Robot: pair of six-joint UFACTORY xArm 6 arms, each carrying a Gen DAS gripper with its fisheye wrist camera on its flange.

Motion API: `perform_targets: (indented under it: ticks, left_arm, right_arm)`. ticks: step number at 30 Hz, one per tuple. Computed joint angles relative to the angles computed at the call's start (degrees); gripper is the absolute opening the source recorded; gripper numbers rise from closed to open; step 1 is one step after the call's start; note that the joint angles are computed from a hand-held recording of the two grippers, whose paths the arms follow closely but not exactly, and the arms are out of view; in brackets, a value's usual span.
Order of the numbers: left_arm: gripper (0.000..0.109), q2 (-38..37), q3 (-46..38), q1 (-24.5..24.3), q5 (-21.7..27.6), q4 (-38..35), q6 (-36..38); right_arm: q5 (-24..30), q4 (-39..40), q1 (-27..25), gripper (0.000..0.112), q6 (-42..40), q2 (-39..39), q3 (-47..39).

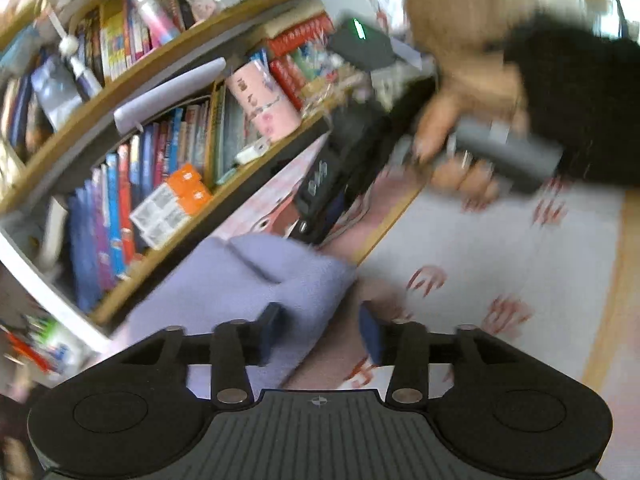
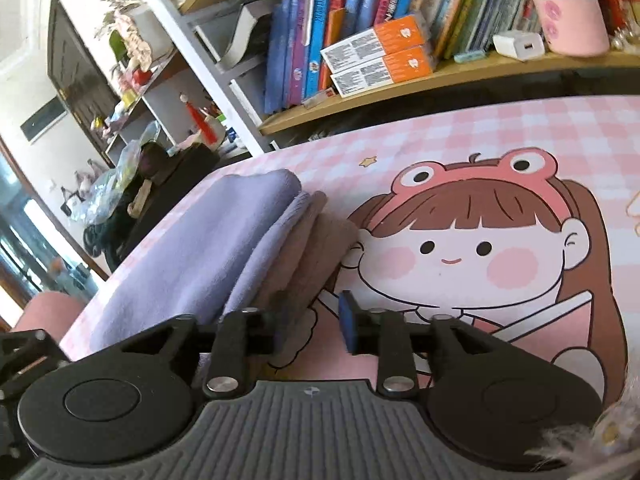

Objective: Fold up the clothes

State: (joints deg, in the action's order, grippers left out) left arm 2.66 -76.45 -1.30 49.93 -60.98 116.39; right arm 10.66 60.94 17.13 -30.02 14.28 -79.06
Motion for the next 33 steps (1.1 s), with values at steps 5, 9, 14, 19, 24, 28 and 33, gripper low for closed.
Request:
perform_targets:
  ticks: [5,9,14,19,24,28,33]
  left_arm:
    - [0.05,-2.67,2.36,1.1,-3.12,-20.9,14.48]
    - [0.066,0.98,-1.97,-1.22,-12.46,-26.25,14.35]
    - [0.088,8.39,-8.83,-2.62,-22.12,-22.56,1.85]
    - [0.096,11.33,-11.08,-1.47,-21.19,-15.45,-5.89]
    - [0.101,14.15,-15.38,1.16,-12.79,-10.53,-13.09]
    - [0.103,20.5,-25.29,3.64,-1.91,-3.77,-26.06]
    - [0.103,33.78,-45.09,6.61,13.32,-0.11,-48.98]
  right_arm:
    - [-0.5,1.49,0.02,0.039,-0.46,-0.06,0.03]
    - [-1.28,2.99,0.02,0.042,-0.25,-0.28,0.26]
    - [-2.48,7.06,0.22,0.05,-0.96,-0.92,0.68]
    - [-3.43,18.48,0.74,0.057,-8.17,-2.28,0.86]
    - [-2.55,35.71,1.19,0.072,-17.94,-3.68,0.54]
    - [-4.72,46.89,3.01,0.083,-25.65,-4.46,0.27]
    - [-9.59,54.72,5.88,0.085,-28.35,-3.91,-1.27]
